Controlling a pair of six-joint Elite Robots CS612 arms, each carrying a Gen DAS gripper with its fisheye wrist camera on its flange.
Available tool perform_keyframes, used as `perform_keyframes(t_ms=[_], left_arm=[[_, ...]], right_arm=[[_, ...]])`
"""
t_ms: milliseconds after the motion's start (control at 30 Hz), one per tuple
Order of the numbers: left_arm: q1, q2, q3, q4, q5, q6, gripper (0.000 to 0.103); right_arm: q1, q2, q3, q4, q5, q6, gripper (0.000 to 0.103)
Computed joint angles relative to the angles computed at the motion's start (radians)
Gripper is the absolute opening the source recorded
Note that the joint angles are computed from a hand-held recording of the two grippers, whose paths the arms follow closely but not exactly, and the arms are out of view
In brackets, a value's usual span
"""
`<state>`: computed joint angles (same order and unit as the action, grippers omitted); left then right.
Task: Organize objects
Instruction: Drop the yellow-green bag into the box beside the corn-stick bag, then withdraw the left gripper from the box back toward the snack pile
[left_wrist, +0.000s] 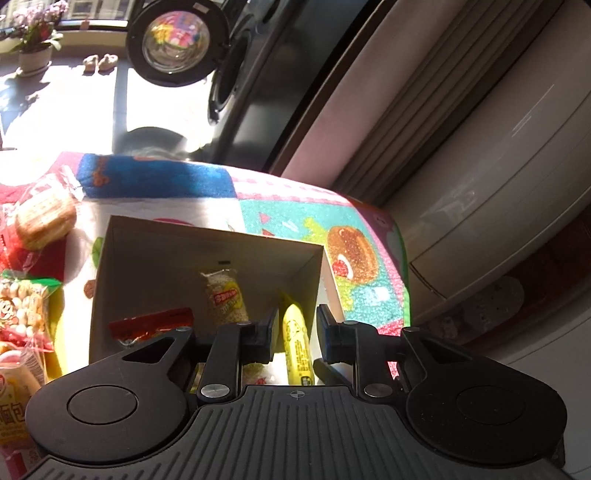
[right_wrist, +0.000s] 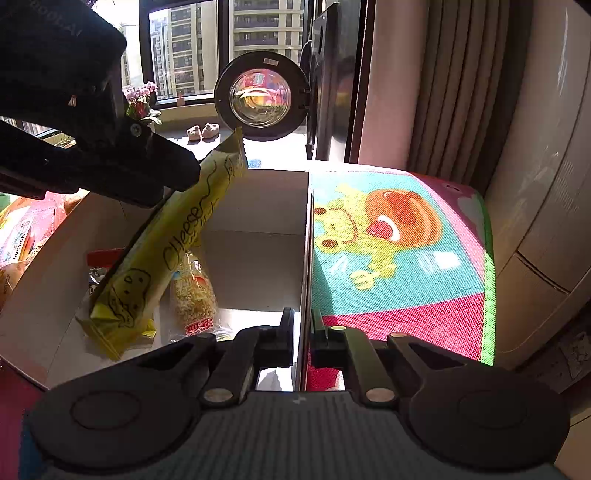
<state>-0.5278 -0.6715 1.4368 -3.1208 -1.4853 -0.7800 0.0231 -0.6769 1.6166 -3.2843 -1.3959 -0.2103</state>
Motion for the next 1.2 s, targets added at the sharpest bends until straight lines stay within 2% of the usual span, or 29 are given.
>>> perform_keyframes(t_ms=[200,433,700,900,1200], left_arm=[[-0.001,-0.01,0.016,0.029,0.043,0.002,0.024],[-0.003,-0.024,0.045,0.023,0.08,0.013,0.024],[-0.01,-0.045,0.085,0.031,0.152,0.033,0.025],[-0.015,-0.054,0.114,0.031,0.236,0.059,0.024],[-0.003,-0.055,0.128,0.032,0.317,0.103,0.025]], right_arm=[[-0.001,-0.002,0.004,0.0,0.008,0.001,0.008],[0.002,-0.006,0.005,0.012,0.0,0.001,0.008],[0.012,-0.011,0.006,0.025,-0.029,-0.018,0.008],[0.02,-0.016,0.006,0.039,-0.057,-0.034,0.009],[0.029,-0.022,0.008,0.057,-0.079,-0.05,0.01]])
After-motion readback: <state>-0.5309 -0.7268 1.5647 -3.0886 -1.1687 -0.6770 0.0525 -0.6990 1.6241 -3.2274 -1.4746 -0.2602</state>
